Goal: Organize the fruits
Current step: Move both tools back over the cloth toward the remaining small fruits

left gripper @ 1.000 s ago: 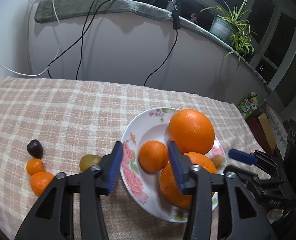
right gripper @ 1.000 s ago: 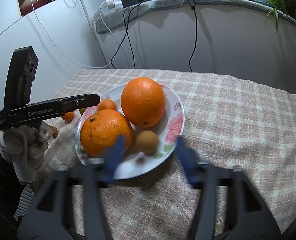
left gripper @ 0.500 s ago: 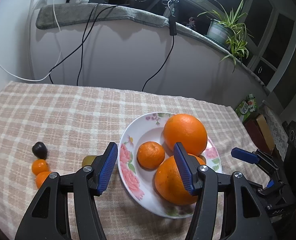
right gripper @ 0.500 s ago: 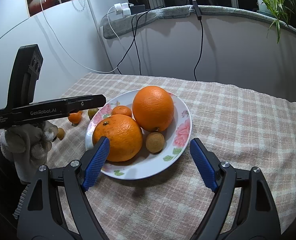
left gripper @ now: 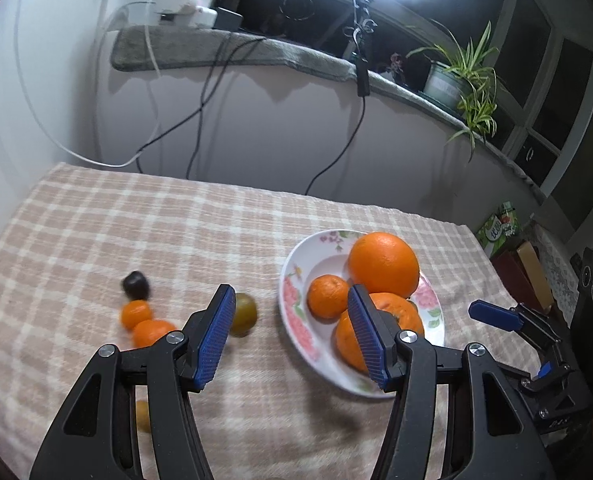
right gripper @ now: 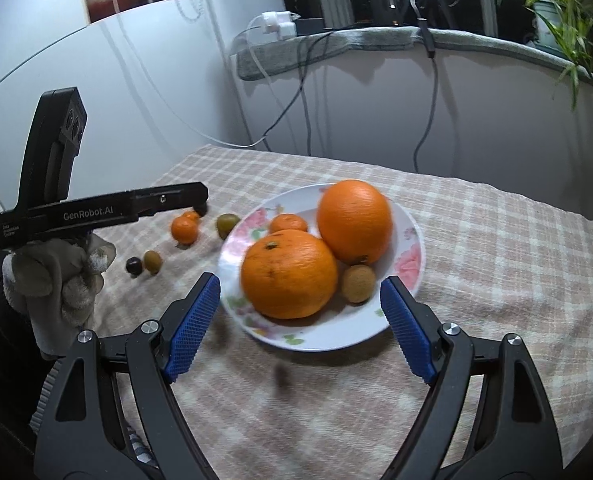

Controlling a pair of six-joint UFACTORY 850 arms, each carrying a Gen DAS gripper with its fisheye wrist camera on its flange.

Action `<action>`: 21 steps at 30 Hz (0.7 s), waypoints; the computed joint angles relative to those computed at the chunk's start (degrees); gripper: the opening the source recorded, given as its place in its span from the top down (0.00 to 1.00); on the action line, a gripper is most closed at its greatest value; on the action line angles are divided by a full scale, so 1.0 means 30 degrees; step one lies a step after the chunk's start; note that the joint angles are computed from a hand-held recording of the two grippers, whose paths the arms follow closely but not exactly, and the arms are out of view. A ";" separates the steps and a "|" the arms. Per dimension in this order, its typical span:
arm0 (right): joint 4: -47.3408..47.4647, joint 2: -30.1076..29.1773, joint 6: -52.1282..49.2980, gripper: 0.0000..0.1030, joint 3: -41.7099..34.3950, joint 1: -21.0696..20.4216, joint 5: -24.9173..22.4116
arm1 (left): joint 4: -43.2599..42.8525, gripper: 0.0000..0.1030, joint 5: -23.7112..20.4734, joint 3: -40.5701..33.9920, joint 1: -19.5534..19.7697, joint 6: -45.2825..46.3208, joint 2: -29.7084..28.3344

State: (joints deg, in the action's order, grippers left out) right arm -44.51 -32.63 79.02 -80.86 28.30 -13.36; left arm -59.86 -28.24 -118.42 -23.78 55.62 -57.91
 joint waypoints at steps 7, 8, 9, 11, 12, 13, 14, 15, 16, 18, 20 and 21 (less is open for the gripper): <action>0.1880 -0.0606 -0.2768 0.18 -0.1126 0.0551 0.0076 | -0.1946 0.44 0.1015 0.2394 0.0684 0.1806 0.1528; 0.2393 -0.0757 -0.3370 0.18 -0.1352 0.0586 0.0097 | -0.1964 0.44 0.1082 0.2507 0.0759 0.1818 0.1612; 0.3028 -0.0910 -0.4111 0.18 -0.1572 0.0632 0.0136 | -0.2195 0.44 0.1238 0.2852 0.0883 0.2047 0.1818; 0.4329 -0.1250 -0.5645 0.18 -0.2041 0.0708 0.0144 | -0.2501 0.44 0.1550 0.3495 0.1121 0.2319 0.2196; 0.4930 -0.1428 -0.6336 0.18 -0.2287 0.0750 0.0108 | -0.2731 0.44 0.1659 0.3788 0.1229 0.2532 0.2360; 0.5643 -0.1619 -0.7141 0.18 -0.2540 0.0786 0.0141 | -0.2959 0.44 0.1787 0.4109 0.1356 0.2726 0.2529; 0.6189 -0.1740 -0.7736 0.18 -0.2695 0.0822 0.0191 | -0.3136 0.44 0.1923 0.4438 0.1484 0.2870 0.2695; 0.6937 -0.1940 -0.8542 0.18 -0.2967 0.0855 0.0184 | -0.3295 0.44 0.2033 0.4698 0.1577 0.3004 0.2822; 0.7738 -0.2160 -0.9407 0.18 -0.3270 0.0884 0.0144 | -0.3540 0.44 0.2164 0.4984 0.1678 0.3215 0.2947; 0.9416 -0.2550 -1.1281 0.18 -0.3785 0.0912 0.0113 | -0.3818 0.44 0.2348 0.5527 0.1913 0.3365 0.3172; 1.1362 -0.3013 -1.3452 0.18 -0.4391 0.0932 0.0016 | -0.3950 0.45 0.2347 0.5967 0.2118 0.3399 0.3332; 1.1952 -0.3186 -1.4110 0.18 -0.4620 0.0949 -0.0040 | -0.3938 0.46 0.2325 0.6193 0.2207 0.3386 0.3413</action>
State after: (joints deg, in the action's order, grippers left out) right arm -8.66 -42.19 36.69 -94.72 31.15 -13.48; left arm -71.67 -21.26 -99.84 -17.16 65.78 -47.66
